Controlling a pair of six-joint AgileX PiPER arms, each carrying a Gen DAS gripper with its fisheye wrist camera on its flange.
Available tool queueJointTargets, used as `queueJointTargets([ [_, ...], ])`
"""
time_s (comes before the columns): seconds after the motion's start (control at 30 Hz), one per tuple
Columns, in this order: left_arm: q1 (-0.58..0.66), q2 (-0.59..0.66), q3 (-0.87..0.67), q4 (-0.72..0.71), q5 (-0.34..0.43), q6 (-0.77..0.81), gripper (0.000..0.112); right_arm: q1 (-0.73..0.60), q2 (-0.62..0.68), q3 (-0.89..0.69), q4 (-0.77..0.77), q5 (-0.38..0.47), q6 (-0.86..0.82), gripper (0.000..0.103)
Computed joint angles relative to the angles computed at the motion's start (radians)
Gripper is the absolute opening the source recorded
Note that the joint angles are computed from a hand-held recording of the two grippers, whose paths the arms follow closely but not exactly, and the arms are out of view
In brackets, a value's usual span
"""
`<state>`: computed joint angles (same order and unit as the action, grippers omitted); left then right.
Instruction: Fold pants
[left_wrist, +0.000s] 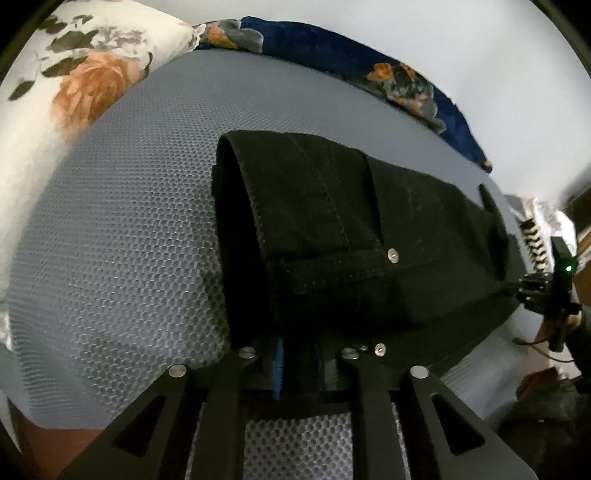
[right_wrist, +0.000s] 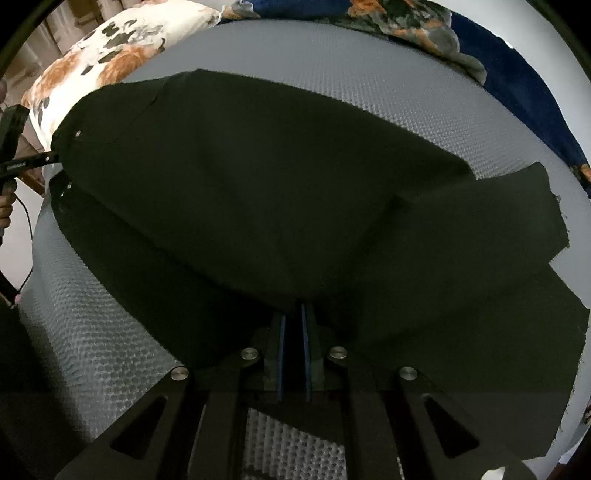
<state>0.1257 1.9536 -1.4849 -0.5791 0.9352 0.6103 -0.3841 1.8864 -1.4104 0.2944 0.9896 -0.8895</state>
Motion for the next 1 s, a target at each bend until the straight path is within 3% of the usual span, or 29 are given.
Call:
queueJointTargets([
  [0.3, 0.040, -0.094, 0.084, 0.111, -0.025, -0.180, 0.052, -0.005, -0.023, 0.050, 0.035, -0.043, -0.028, 0.009],
  [0.37, 0.064, -0.115, 0.092, 0.098, -0.009, -0.221, 0.053, -0.010, -0.031, 0.068, 0.048, -0.052, -0.045, 0.009],
  [0.5, 0.129, -0.112, 0.068, -0.032, 0.118, -0.346, 0.053, -0.023, -0.029, 0.078, 0.077, -0.058, -0.065, 0.009],
  [0.63, 0.138, -0.083, 0.093, -0.171, 0.169, -0.411, 0.052, -0.029, -0.029, 0.086, 0.097, -0.067, -0.080, 0.009],
  [0.8, 0.086, -0.036, 0.099, -0.200, 0.142, -0.514, 0.052, -0.043, -0.024, 0.087, 0.113, -0.070, -0.094, 0.009],
  [0.93, 0.083, -0.026, 0.123, -0.247, 0.071, -0.546, 0.051, -0.048, -0.029, 0.094, 0.124, -0.074, -0.091, 0.009],
  [0.97, 0.087, -0.025, 0.122, -0.255, 0.064, -0.539, 0.043, -0.048, -0.036, 0.100, 0.125, -0.078, -0.085, 0.009],
  [1.0, 0.088, -0.018, 0.120, -0.278, 0.063, -0.513, 0.028, -0.048, -0.041, 0.102, 0.122, -0.081, -0.079, 0.009],
])
